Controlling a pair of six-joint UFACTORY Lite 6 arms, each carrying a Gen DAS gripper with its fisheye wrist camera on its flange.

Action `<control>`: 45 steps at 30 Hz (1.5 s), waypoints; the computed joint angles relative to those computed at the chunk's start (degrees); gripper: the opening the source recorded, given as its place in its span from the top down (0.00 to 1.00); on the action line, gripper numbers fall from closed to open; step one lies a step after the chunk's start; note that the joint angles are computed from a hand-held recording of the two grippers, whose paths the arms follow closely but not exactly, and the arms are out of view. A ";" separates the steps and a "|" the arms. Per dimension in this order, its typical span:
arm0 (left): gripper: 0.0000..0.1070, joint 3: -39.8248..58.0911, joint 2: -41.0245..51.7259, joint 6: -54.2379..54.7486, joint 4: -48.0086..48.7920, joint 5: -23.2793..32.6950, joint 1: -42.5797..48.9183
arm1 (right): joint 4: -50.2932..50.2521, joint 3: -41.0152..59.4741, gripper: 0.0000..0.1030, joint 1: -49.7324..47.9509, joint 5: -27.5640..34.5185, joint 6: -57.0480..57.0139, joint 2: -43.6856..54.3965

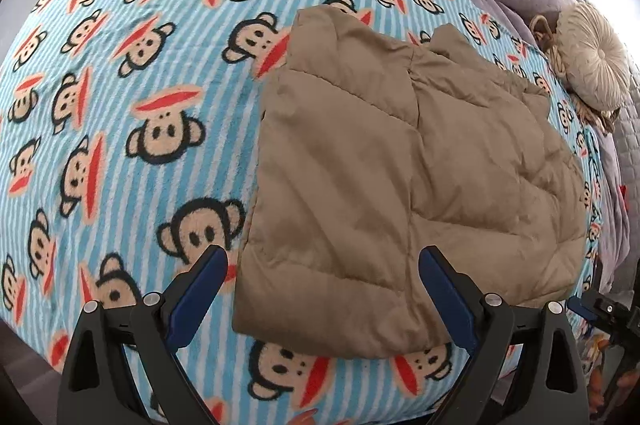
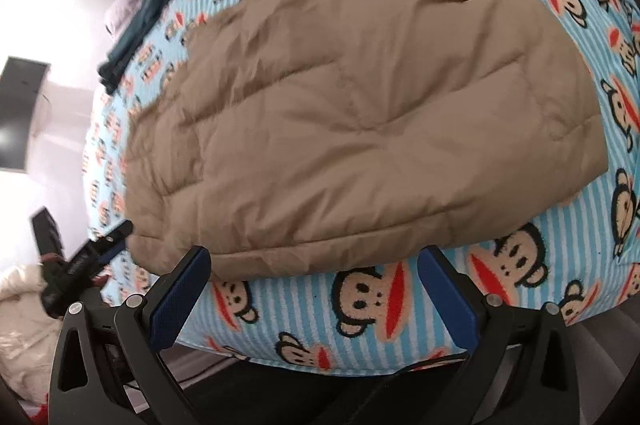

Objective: Fold large clothes

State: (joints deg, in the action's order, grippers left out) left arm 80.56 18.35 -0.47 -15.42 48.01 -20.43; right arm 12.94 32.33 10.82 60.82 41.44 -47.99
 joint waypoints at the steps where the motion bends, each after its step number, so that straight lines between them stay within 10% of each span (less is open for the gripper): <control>1: 0.10 0.65 0.67 0.88 -0.51 0.22 0.30 | -0.61 0.08 0.00 1.38 -1.48 1.44 1.57; 10: 0.10 6.51 6.00 8.40 -1.48 1.25 3.17 | -3.51 3.90 0.03 9.58 -9.89 7.66 15.64; 17: 0.10 21.09 21.37 23.55 -15.37 9.02 8.70 | -4.90 5.38 0.34 10.72 -8.03 10.17 18.34; 35: 0.10 54.65 51.60 24.09 -23.21 25.96 6.32 | -5.96 8.68 0.34 10.48 -4.93 12.98 19.24; 37: 0.24 51.39 49.60 26.74 -24.31 24.06 6.35 | -8.71 9.50 0.34 11.11 -4.31 15.33 18.60; 39: 0.60 53.26 50.86 27.55 -26.97 26.38 6.81 | -11.68 10.86 0.48 11.44 -4.02 16.72 19.18; 41: 0.68 53.47 50.38 27.21 -28.40 27.18 6.77 | -14.15 12.94 0.72 10.61 -4.56 15.58 20.94; 45: 0.74 47.82 43.46 26.02 -26.30 23.99 4.80 | -16.49 15.79 0.77 7.07 -10.17 9.51 26.28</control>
State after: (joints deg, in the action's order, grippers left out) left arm 128.38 61.80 25.55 -41.72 72.00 -15.62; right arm -3.55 48.12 17.89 50.65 50.95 -21.71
